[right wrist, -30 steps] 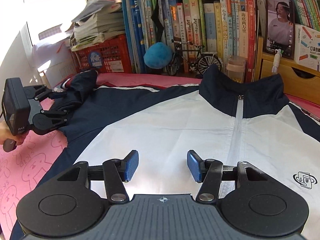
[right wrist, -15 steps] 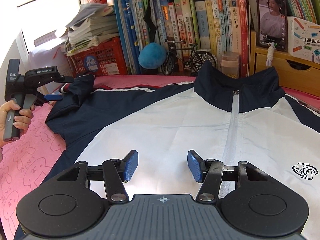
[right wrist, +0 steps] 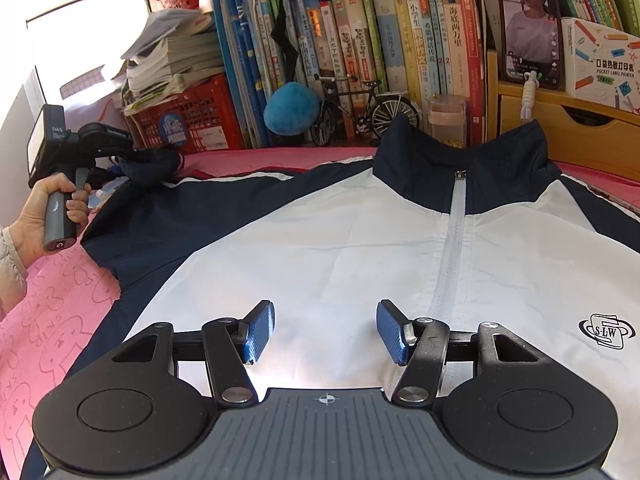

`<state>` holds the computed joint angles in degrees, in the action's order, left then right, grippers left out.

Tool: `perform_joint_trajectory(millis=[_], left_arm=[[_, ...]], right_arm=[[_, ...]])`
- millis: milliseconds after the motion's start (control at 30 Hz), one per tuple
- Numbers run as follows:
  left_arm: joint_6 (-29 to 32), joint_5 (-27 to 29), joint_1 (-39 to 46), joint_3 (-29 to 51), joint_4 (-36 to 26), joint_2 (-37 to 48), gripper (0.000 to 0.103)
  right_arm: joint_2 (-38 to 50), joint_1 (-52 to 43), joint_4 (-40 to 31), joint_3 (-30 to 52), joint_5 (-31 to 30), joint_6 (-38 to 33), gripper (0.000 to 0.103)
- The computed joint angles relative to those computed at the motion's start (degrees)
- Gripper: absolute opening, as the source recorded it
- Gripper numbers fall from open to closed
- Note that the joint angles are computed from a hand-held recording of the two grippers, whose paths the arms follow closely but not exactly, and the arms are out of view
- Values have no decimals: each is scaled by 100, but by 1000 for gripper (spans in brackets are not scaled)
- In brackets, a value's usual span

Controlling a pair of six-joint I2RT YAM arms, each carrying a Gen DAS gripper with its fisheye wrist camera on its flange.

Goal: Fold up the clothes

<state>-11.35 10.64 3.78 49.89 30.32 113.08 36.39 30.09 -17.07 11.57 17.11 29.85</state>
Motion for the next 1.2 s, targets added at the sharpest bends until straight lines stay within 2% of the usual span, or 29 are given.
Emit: perform_joint_trajectory(millis=[100,167,233,433,500,533,633,667,767,933,1033,1100,1200], left_arm=[[1266,-1007,-76,-237,852,-163,24],[2322,-1637,-92,-428,1810,-133,24],[3676,-2286,-152,-506,2952,198,24],[4742,-3794,-172,1029,871,1089,39],[4244,-4321,-190,1592,-161,1466,50],[4191,-4403,-201,1583,-132,1559,53],[4225,-4658,-266,1454,244,1759,54],[4248,-4775,-306,1422,314,1744,61],[3795,-4620,-339,1132,233,1289,74],[2785,-4011,-486,624,-427,280,75],[2679,-3427,-863,-276,-257,-554,75],[2754,-3056,-1151,-768,-110,-1027,76],[2684,-1974,-1720,-1502,-269,-1842,79]], right_arm=[[16,-184,129,-70,-172,-88,59],[59,-317,238,-107,-293,-156,60],[96,-407,311,-121,-366,-232,61],[373,-575,677,-162,-471,-388,64],[422,-596,719,-155,-488,-421,64],[423,-606,709,-149,-504,-442,65],[359,-649,626,-128,-584,-516,65],[311,-668,588,-126,-624,-540,66],[-569,-835,255,-288,-1040,-486,68],[-1845,-934,-1104,-129,-622,-484,68],[-2466,-1808,-1784,18,-867,-818,68],[-2500,-2433,-1899,68,-933,-1182,68],[-2117,-3213,-1507,1,-1066,-1719,66]])
